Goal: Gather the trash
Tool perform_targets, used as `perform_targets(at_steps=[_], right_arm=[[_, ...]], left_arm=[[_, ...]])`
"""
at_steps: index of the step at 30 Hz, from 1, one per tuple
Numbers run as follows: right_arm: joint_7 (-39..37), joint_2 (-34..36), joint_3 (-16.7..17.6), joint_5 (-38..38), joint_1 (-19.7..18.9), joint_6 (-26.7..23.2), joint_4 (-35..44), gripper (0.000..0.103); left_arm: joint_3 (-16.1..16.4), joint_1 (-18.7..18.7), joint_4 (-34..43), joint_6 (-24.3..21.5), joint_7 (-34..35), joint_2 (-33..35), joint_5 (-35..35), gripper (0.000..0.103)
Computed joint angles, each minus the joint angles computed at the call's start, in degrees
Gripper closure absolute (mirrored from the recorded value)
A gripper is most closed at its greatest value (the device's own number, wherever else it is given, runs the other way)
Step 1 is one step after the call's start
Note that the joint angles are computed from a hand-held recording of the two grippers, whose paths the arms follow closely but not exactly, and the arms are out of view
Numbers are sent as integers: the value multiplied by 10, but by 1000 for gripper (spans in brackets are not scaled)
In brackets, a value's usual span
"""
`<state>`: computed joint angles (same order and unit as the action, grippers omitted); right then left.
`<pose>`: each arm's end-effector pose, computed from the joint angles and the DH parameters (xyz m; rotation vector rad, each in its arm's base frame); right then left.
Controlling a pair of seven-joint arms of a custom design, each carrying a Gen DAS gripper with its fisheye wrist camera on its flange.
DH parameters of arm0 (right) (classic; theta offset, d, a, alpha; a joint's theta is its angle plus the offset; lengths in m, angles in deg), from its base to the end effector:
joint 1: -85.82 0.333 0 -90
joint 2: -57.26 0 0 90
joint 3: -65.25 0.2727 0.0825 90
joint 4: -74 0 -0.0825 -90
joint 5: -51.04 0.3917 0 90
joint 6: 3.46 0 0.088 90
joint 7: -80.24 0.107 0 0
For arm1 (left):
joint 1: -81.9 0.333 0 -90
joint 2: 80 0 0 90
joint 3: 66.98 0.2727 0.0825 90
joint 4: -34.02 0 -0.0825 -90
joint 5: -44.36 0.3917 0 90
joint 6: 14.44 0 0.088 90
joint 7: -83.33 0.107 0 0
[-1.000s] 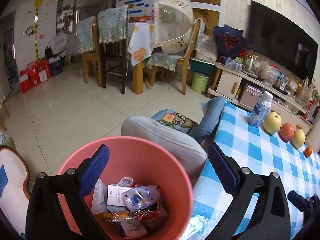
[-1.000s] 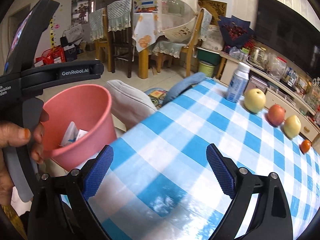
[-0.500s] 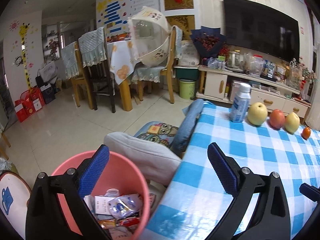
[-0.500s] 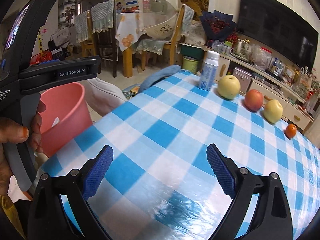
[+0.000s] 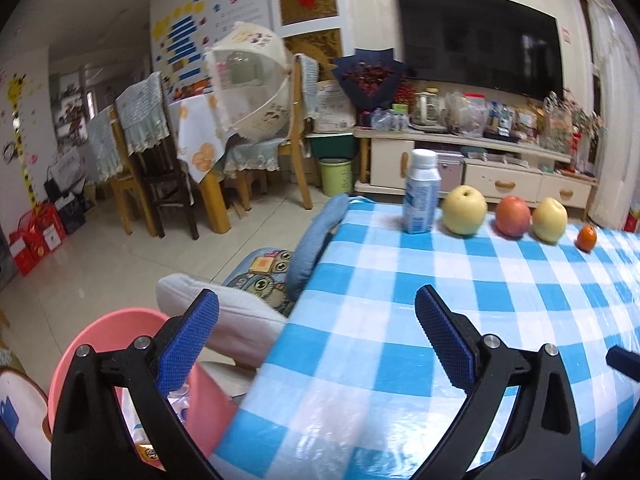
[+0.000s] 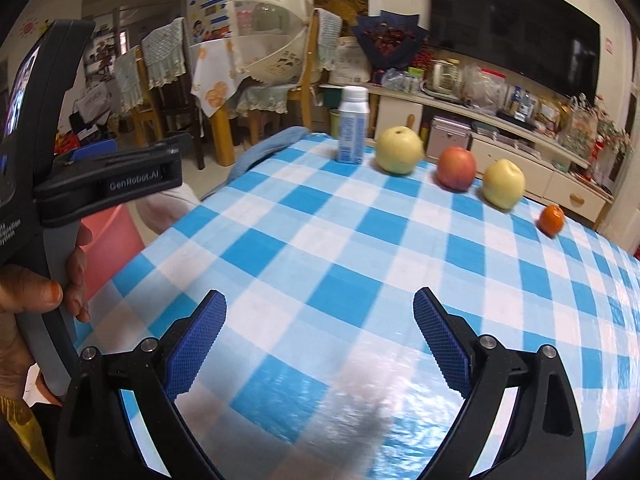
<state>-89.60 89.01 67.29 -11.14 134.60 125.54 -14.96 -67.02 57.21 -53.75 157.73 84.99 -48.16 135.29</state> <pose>0.4654 0.5269 0.3117 -1.5456 1.9007 -0.8807 0.6030 -0.3576 0.3400 -1.2496 1.8787 -1.0053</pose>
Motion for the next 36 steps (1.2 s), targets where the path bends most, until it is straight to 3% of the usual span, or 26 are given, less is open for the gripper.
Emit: perform_targets(at_steps=[7,13,26,30,36], right_arm=[[59,-67,9,-18,-12,-11,-94,9],[109,-124,31,-35,-34,-34,-169,9],[174,-219,80,-41,-74,-94,-284,9],[183,-239,91,-39,-80,-117,-305,9],[196,-264,104,-32,-87,-149,-331,9]], left_arm=[[-11,-26,22,-2,35,22,6,4],[-18,-44,26,1,139,37,-77,4],[-16,-88,34,12,259,59,-193,4],[-39,-81,35,20,321,70,-259,4],[-43,-95,35,31,370,79,-323,4]])
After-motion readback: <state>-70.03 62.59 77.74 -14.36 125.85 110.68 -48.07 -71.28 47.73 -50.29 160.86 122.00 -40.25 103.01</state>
